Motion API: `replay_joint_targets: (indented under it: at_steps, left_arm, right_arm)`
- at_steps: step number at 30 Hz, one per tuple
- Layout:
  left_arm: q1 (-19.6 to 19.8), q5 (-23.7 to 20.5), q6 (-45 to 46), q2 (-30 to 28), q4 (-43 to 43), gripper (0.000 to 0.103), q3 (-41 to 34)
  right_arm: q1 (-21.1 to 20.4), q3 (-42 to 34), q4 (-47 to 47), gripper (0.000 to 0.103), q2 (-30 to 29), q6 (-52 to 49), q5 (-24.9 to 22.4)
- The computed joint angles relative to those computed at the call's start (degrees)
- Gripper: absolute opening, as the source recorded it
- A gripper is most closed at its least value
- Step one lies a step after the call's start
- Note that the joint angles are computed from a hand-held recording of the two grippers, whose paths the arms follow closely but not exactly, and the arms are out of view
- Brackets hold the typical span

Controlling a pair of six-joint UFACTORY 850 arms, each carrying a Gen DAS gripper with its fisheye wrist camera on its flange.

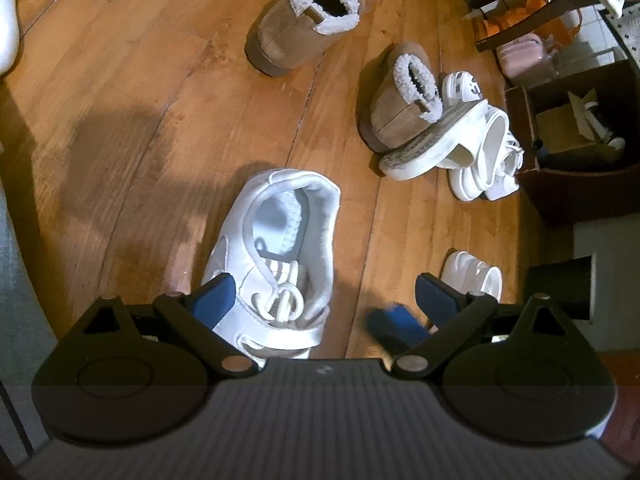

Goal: Organize scattered shoes

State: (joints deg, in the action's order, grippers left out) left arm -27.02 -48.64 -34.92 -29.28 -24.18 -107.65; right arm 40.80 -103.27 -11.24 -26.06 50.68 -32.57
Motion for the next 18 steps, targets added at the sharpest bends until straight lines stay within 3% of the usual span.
replay_joint_targets:
  at_steps: [4, 9, 15, 18]
  left_arm:
    - [-0.8, -1.6, 0.9, -1.4, 1.1, 0.098, -2.1]
    - [-2.0, -3.9, 1.8, -3.8, 2.7, 0.098, -5.4]
    - [-2.7, -5.0, 1.5, -5.3, 3.2, 0.098, -6.9]
    - [-1.9, -2.5, 2.5, -3.6, -0.4, 0.098, -3.9]
  right_arm:
    - [-0.3, 4.7, -15.6, 0.092, 6.0, 8.0, -11.8]
    - [-1.3, 11.2, -24.3, 0.097, 11.3, 12.7, -18.7]
    - [-3.9, 15.9, -25.8, 0.097, 12.5, 11.2, -18.6]
    - [-5.7, 16.4, -24.9, 0.097, 11.8, 10.1, -16.2]
